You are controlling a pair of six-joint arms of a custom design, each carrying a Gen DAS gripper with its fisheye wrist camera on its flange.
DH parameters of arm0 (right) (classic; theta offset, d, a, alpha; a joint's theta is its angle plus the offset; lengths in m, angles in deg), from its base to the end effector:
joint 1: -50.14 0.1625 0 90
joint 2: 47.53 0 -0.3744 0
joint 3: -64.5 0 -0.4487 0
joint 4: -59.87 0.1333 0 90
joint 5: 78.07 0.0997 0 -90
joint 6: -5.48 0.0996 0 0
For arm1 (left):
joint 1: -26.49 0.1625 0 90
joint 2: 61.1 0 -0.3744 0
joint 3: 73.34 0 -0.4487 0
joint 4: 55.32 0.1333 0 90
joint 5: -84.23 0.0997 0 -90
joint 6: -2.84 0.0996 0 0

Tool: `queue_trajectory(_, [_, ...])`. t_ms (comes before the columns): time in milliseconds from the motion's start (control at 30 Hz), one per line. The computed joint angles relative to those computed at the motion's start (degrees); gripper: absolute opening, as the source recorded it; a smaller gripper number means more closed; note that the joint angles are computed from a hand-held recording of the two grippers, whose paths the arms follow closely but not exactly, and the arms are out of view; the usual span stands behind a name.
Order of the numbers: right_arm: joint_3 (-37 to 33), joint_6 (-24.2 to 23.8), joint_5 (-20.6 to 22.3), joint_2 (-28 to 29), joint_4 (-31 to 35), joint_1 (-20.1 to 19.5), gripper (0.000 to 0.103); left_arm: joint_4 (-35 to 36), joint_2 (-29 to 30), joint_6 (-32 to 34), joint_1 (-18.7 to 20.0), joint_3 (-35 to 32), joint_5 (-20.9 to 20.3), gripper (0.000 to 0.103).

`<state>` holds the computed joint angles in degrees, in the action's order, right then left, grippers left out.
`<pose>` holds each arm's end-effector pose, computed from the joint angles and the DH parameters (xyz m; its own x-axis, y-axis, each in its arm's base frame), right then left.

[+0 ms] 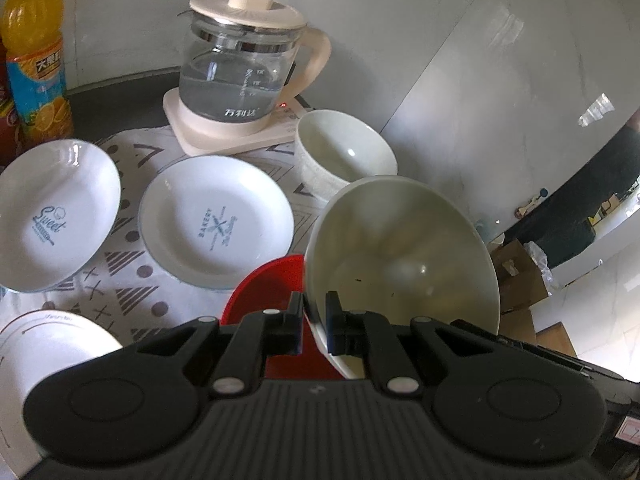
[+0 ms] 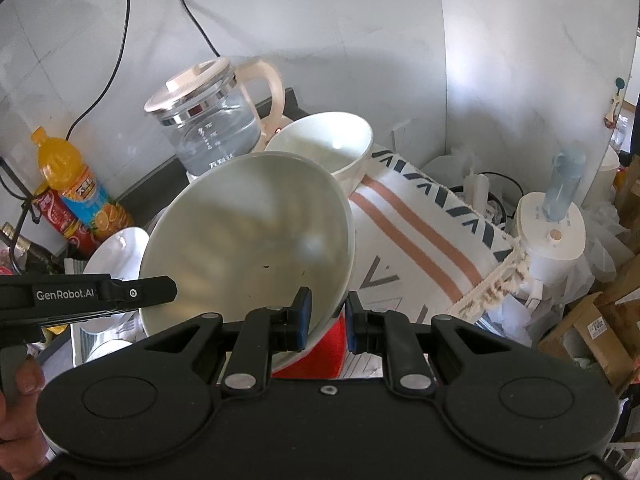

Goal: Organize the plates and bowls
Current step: 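Lower the white bowl into the red-and-black bowl and open both grippers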

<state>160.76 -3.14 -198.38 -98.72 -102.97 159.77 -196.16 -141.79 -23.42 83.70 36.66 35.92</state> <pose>0.3066 -0.6124 0.1069 -0.8375 -0.1927 0.5113 -0.4276 0.8137 -0.3937 -0.1420 -0.5888 0.2797 -0.9044 -0.1673 -0.3925 0.1155 0.7894 -0.6029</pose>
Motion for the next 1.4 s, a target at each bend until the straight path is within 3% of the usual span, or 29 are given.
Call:
queue_trajectory(967, [-1.0,4.6,-3.7,3.4,6.6,-0.2,0.014,10.4,-1.4,-6.0,3.7,1.0,-3.1,0.011])
queue_trajectory(1400, [-2.8,2.4,-5.5,5.4,5.8,0.0,0.009,10.4,-2.2,-6.0,2.7,0.5,0.4,0.012])
